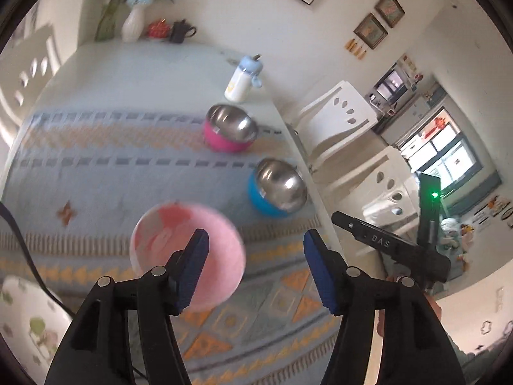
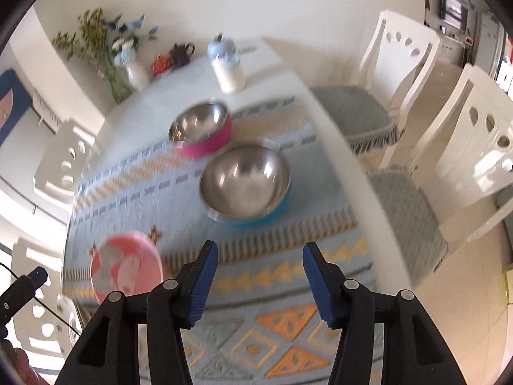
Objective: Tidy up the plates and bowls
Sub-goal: 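Lower the pink bowl onto the table and open both grippers, then grasp the rim of the blue-based steel bowl with both grippers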
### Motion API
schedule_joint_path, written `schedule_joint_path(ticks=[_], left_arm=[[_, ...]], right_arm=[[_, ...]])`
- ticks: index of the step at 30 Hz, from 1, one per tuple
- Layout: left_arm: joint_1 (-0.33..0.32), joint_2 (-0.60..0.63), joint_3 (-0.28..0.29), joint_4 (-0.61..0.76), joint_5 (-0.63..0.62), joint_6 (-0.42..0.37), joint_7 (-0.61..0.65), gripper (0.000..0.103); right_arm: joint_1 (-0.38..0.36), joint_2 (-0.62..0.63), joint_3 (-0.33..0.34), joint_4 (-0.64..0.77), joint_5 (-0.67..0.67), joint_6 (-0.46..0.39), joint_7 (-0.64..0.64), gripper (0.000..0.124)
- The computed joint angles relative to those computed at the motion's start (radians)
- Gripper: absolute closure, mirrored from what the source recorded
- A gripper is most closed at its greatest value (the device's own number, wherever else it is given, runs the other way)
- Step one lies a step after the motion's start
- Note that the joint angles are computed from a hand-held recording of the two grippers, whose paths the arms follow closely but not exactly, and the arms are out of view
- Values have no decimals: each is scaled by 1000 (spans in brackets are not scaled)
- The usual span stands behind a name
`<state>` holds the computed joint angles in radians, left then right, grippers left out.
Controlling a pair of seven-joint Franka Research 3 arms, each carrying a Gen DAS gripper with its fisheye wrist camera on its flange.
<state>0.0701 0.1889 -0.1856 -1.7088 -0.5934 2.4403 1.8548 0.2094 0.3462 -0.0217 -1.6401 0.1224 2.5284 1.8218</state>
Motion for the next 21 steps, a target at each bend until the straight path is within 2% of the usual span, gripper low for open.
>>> schedule_joint_path(ticks=[3,4,7,10,15,19,21], left_arm=[[-89,131,30,169,265,-12,-283,44],[-105,180,32,229,314,-32,-350,46],[-126,315,15,384,373,-87,-490,50],[-141,399,0,471,414,-136,-612,52],[-181,508,5,572,510,-190,-766,53],[-183,586,-9,655,528,-226,-813,58],[-181,603,-17,668,531,-219,-819,60]], right_arm=[[-36,63,7,105,37,-30,-52,70],[-41,88,6,142,41,-40,-64,70],[-71,174,14,269,70,-100,-117,70],[-104,283,33,417,113,-198,-176,70],[-116,461,39,658,117,-335,-238,70],[-127,606,50,865,124,-443,-254,70],[-129,663,52,952,120,-481,-256,71]])
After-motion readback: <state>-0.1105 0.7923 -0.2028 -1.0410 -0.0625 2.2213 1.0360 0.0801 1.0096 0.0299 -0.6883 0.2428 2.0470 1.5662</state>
